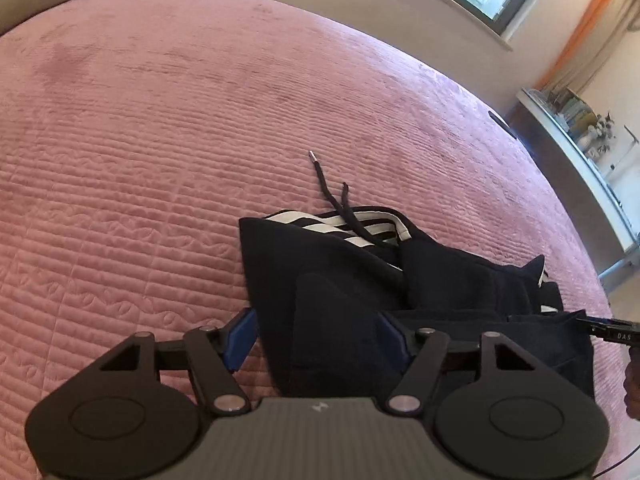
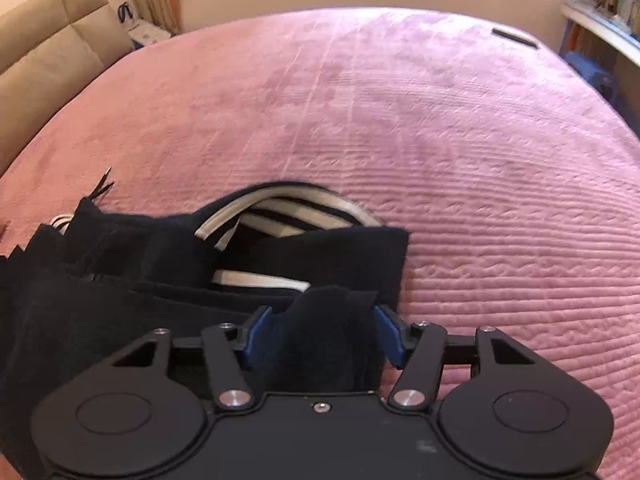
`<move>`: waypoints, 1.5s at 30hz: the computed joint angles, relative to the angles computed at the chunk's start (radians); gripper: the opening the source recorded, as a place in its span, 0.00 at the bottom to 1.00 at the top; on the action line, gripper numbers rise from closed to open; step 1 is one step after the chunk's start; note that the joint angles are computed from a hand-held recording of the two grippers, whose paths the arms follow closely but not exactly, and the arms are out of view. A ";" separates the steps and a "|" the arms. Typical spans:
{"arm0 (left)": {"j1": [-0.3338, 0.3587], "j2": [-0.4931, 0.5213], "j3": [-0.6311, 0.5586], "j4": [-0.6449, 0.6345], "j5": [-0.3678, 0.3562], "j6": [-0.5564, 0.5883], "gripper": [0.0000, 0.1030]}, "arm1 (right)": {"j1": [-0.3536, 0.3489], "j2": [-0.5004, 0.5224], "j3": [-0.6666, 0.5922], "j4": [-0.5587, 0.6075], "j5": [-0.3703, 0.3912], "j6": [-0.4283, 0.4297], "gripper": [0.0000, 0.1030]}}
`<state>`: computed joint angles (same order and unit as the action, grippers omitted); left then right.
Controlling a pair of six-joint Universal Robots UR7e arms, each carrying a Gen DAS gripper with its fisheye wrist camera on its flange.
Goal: Fold large clothes
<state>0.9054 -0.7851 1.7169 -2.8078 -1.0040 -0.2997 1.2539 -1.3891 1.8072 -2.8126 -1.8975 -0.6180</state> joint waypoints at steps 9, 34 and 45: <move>-0.031 0.045 -0.040 0.059 0.035 0.052 0.05 | 0.020 -0.015 0.112 -0.169 -0.001 -0.153 0.07; 0.070 0.317 -0.393 0.005 0.099 0.059 0.12 | 0.052 0.346 -0.210 -0.389 -0.152 -0.210 0.11; -0.062 0.223 -0.271 -0.105 0.161 0.148 0.15 | 0.154 0.159 -0.042 -0.357 -0.092 -0.166 0.36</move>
<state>0.8435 -0.5618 1.4463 -2.9133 -0.8428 -0.1519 1.4075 -1.2302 1.7651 -3.1694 -1.9892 -0.7845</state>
